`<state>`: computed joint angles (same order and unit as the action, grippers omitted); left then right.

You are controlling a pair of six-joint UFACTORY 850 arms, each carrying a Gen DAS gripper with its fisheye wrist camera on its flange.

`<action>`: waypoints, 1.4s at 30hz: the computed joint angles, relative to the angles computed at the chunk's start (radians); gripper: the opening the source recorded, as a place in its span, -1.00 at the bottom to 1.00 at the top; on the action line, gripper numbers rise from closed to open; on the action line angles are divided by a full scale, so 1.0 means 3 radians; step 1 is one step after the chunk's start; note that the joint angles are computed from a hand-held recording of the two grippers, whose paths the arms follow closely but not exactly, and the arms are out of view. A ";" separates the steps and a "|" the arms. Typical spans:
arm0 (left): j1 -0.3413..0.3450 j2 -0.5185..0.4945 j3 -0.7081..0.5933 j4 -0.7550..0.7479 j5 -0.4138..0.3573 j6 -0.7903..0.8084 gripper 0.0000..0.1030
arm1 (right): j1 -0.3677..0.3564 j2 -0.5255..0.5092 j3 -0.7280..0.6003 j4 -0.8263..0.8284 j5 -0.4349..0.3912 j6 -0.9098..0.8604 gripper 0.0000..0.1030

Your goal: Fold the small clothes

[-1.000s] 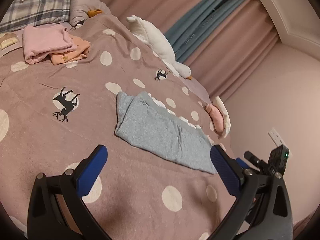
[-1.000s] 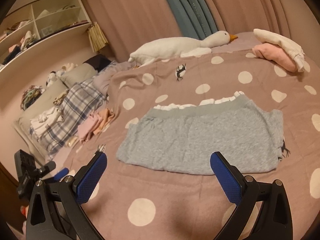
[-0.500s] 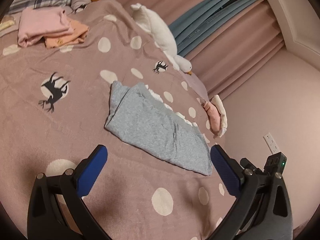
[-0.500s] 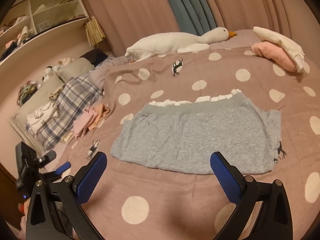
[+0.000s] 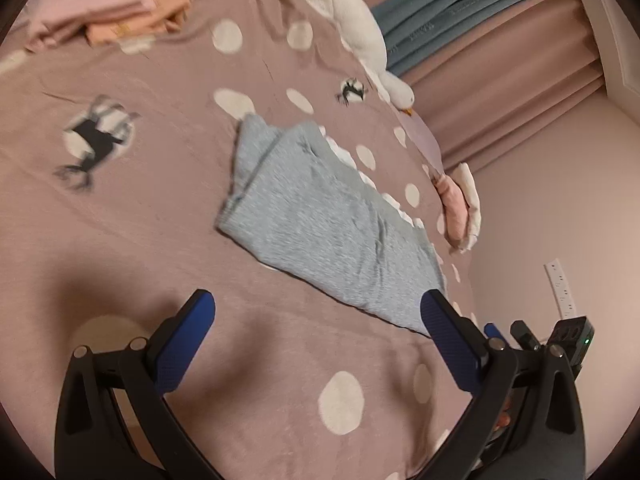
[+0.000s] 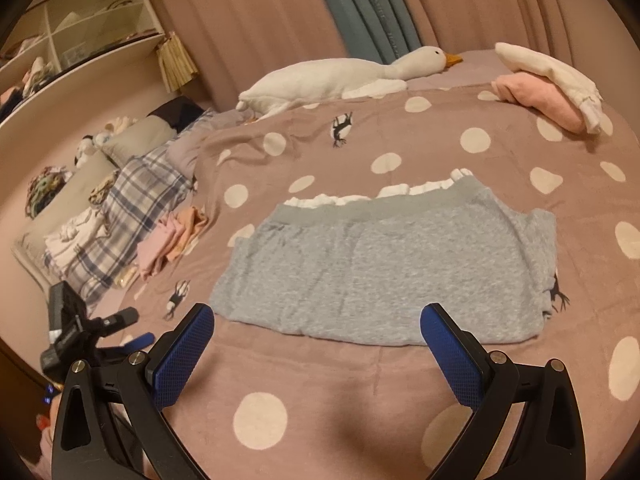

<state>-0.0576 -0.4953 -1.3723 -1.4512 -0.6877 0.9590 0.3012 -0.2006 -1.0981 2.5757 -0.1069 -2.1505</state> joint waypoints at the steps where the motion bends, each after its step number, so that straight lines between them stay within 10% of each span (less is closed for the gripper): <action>1: -0.0016 -0.0050 -0.0062 0.0058 -0.0028 -0.0076 0.99 | -0.0014 -0.0003 0.0009 -0.0111 -0.0017 0.0127 0.98; 21: 0.0009 -0.1387 -0.1826 0.0829 -0.0716 -0.1409 0.99 | -0.0161 -0.0062 0.0077 -0.0913 -0.0021 0.1074 0.98; 30: 0.0112 -0.1140 -0.1578 0.0845 -0.0592 -0.1208 0.99 | -0.0188 -0.0095 0.0058 -0.1008 0.0001 0.1171 0.98; 42: 0.0063 -0.1983 -0.2899 0.1218 -0.0926 -0.1952 0.99 | -0.0193 -0.0153 0.0009 -0.2439 0.0047 0.2552 0.98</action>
